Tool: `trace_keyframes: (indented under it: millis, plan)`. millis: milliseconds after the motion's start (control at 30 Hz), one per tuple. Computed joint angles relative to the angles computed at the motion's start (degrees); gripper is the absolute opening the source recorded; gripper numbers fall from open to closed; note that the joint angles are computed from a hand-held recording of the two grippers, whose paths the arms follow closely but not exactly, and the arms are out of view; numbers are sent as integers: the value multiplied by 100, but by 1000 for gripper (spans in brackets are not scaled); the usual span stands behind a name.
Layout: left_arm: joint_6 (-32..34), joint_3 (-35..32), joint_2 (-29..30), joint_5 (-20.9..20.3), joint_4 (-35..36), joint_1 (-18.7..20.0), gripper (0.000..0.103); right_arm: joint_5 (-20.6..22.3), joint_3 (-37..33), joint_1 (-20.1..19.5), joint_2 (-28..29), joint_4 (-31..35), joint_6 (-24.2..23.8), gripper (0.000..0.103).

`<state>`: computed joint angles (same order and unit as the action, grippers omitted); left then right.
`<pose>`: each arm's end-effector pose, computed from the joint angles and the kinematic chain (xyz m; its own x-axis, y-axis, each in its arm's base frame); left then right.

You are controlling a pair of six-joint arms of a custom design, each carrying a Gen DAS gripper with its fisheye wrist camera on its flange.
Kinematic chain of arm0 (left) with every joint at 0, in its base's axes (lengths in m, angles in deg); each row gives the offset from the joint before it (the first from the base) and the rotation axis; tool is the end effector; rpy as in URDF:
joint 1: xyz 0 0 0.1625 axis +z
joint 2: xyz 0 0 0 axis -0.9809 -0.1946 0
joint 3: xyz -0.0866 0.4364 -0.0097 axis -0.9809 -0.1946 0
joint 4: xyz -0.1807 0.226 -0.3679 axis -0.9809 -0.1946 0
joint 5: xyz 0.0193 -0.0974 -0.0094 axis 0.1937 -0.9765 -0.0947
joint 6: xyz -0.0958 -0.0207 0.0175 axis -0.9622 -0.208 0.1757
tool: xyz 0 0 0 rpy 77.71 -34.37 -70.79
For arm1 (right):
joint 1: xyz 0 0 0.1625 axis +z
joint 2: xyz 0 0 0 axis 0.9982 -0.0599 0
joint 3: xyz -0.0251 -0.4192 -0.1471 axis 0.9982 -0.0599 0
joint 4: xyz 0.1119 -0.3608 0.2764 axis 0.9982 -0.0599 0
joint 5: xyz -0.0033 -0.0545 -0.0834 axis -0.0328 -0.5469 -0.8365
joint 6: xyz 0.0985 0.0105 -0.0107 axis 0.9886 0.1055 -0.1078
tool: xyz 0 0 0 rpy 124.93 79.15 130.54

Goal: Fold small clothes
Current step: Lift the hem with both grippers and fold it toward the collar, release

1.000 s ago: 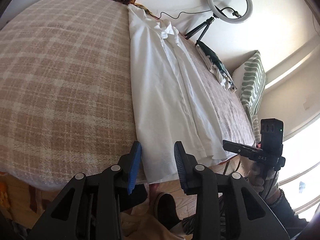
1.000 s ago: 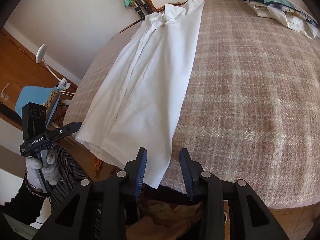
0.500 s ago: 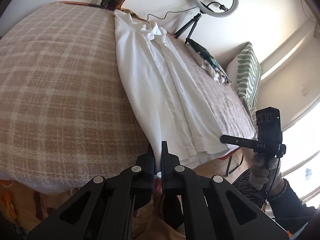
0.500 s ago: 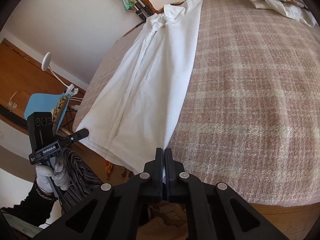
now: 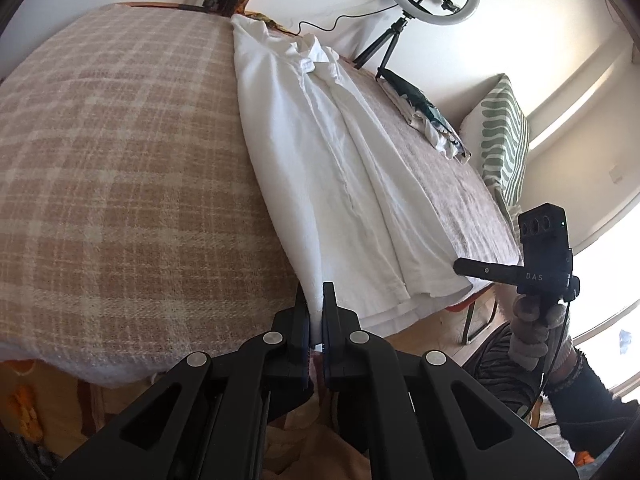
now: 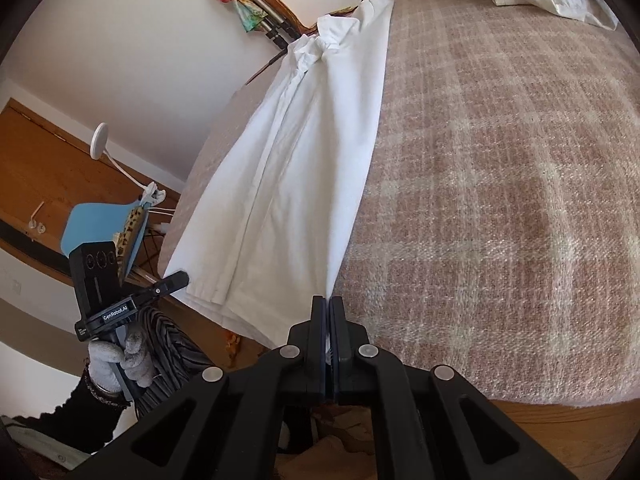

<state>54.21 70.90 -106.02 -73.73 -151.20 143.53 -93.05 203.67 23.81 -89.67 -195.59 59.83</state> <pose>-0.0516 -0.4468 0.3630 -0.8711 0.4761 -0.1205 0.4910 0.8492 -0.1946 0.2373 -0.3271 0.1005 -0.9883 -0.0655 0.1377 -0.1220 0.8815 -0.4562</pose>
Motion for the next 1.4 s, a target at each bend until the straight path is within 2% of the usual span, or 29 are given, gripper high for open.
trace_keyframes:
  millis: [267, 600, 1033, 1400]
  plan:
    - [-104, -207, 213, -185, -158, -94, 3, 351, -126, -72, -52, -79, 21, 0]
    - [16, -775, 902, -135, -566, -101, 3, 302, -588, -89, -63, -85, -28, 0]
    - [171, -1666, 2106, -26, -758, 148, 3, 222, -1525, -474, 313, 307, -172, 0]
    - [280, -1969, 2632, 145, -867, 361, 3, 86, -1971, -805, 679, 645, -230, 0]
